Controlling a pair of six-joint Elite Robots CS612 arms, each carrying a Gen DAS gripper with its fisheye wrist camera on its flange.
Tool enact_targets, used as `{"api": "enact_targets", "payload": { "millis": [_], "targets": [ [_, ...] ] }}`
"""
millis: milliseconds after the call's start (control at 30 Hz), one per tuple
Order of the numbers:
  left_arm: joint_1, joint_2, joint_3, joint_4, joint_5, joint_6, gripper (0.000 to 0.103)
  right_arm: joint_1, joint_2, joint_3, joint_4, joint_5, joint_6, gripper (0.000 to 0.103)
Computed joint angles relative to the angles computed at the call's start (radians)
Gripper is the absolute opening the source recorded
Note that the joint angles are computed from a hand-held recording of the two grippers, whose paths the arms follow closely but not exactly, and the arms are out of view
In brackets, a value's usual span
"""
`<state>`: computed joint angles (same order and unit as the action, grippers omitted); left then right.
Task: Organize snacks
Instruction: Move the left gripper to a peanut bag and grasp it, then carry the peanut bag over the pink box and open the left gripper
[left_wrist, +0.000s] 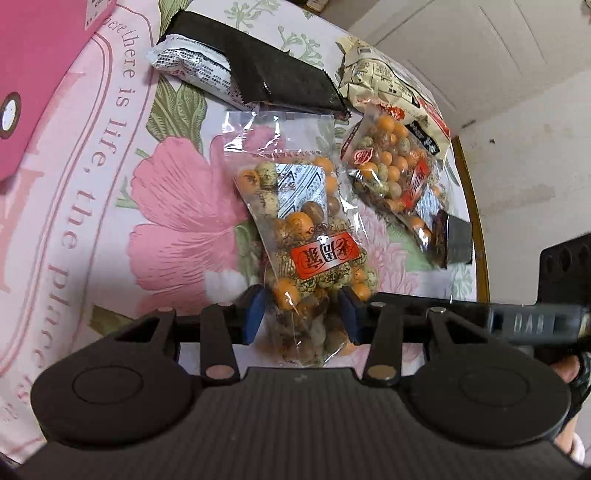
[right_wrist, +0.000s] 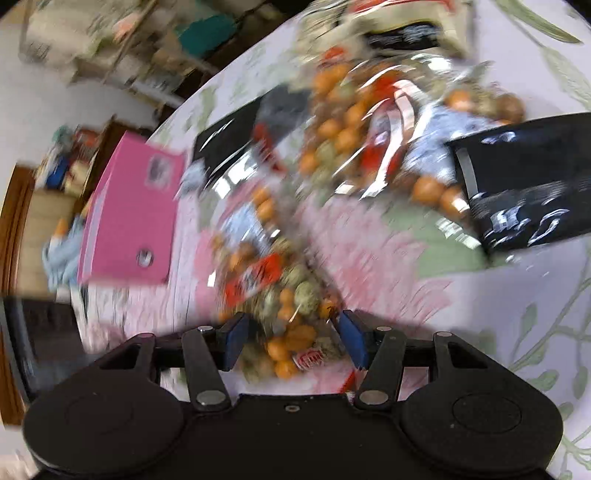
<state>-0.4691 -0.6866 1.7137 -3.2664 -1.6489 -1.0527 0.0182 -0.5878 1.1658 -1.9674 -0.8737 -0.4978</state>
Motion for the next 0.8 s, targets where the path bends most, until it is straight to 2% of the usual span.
{"api": "enact_targets", "payload": {
  "millis": [133, 233, 300, 333, 367, 467, 533, 600, 800],
  "targets": [
    [0.013, 0.004, -0.006, 0.01, -0.048, 0.036, 0.038, 0.016, -0.053, 0.099, -0.136, -0.058, -0.161, 0.068],
    [0.016, 0.007, -0.011, 0.012, -0.058, 0.04, 0.038, 0.041, -0.086, 0.167, -0.251, -0.123, -0.266, 0.08],
    [0.016, 0.006, -0.006, 0.008, -0.062, 0.047, 0.039, 0.057, -0.1, 0.204, -0.322, -0.151, -0.317, 0.095],
    [0.017, 0.008, -0.008, 0.004, -0.066, 0.048, 0.039, 0.064, -0.104, 0.218, -0.354, -0.157, -0.338, 0.099],
    [0.019, 0.01, -0.01, 0.002, -0.072, 0.051, 0.039, 0.072, -0.105, 0.229, -0.39, -0.174, -0.347, 0.103],
    [0.02, 0.016, -0.018, -0.004, -0.078, 0.054, 0.041, 0.099, -0.103, 0.27, -0.545, -0.257, -0.353, 0.103],
    [0.017, 0.016, -0.022, 0.007, -0.071, 0.064, 0.041, 0.116, -0.092, 0.271, -0.594, -0.309, -0.356, 0.103],
    [0.013, 0.012, -0.02, 0.015, -0.058, 0.075, 0.041, 0.122, -0.09, 0.281, -0.66, -0.326, -0.339, 0.098],
    [0.007, -0.015, -0.009, 0.069, -0.056, 0.141, 0.041, 0.121, -0.1, 0.267, -0.606, -0.33, -0.266, 0.096]
  ]
}}
